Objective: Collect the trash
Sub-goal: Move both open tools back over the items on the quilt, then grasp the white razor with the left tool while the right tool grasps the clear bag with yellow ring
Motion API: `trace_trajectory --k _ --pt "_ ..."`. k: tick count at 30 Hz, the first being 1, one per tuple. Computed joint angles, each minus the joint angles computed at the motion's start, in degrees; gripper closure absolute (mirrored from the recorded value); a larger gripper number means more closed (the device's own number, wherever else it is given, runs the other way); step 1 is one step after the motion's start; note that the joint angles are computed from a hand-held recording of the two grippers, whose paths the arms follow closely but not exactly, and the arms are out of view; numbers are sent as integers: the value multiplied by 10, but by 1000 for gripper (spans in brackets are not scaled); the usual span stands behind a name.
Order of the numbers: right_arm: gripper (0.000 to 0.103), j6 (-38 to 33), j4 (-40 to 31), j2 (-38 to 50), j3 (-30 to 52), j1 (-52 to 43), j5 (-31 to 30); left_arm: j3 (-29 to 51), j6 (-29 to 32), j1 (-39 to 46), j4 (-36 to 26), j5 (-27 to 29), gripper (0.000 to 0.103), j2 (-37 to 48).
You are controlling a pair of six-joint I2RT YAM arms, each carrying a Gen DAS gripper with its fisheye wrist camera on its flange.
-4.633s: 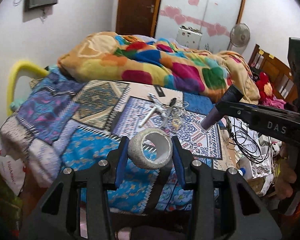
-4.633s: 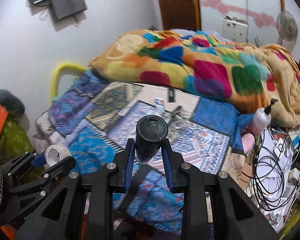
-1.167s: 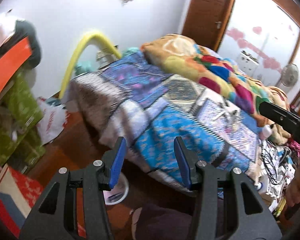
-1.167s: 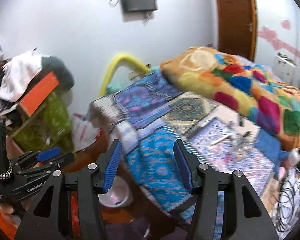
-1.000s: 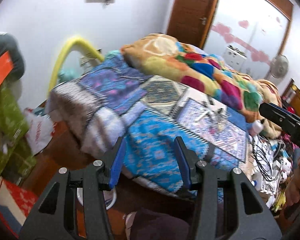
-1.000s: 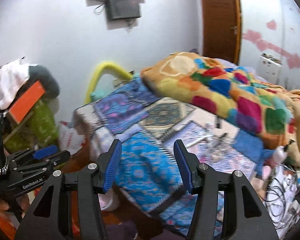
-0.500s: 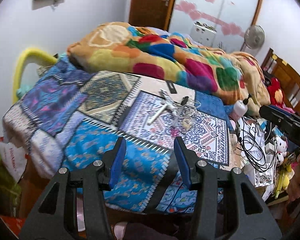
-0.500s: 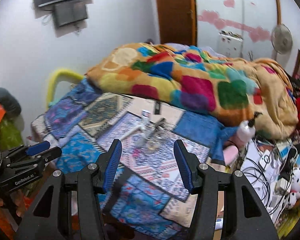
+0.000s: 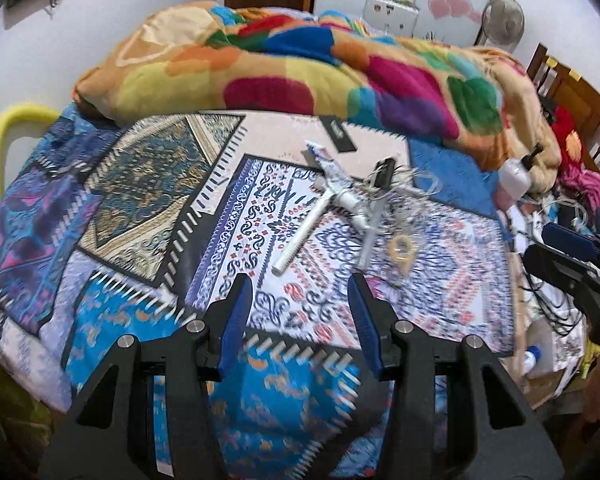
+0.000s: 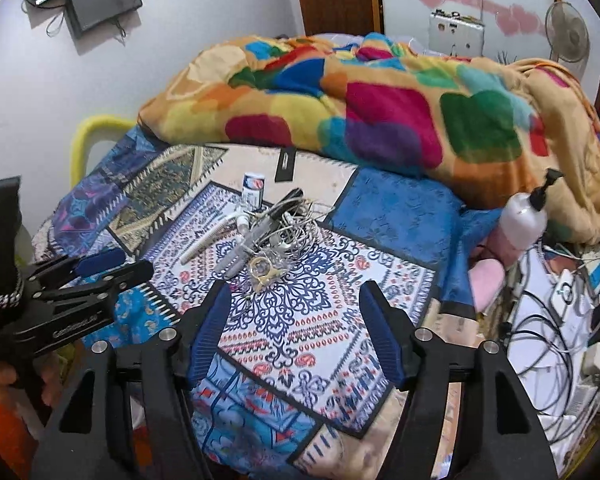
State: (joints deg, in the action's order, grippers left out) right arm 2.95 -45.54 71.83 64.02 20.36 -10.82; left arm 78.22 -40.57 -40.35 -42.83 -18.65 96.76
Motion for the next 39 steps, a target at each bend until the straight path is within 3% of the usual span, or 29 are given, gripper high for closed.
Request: trace_trajectory --k 13,16,18,19,21,24,31,39 --pt "40 46 92 136 -3 30 -22 13 117 79 129 74 57 104" --pt "41 60 107 144 -9 40 -12 22 131 86 145 83 69 120" --pt "53 67 115 147 -15 43 -13 24 137 87 160 80 74 128" --pt "54 68 114 153 -14 43 -17 25 141 86 166 74 75 131" --pt "64 72 127 146 -23 55 6 26 143 85 175 72 85 135" --pt "66 79 135 145 -29 61 14 18 144 85 191 91 95 131" --pt "67 75 128 141 -30 52 19 7 126 61 167 63 95 113" --pt "67 67 97 103 -38 39 27 7 92 38 98 22 95 73"
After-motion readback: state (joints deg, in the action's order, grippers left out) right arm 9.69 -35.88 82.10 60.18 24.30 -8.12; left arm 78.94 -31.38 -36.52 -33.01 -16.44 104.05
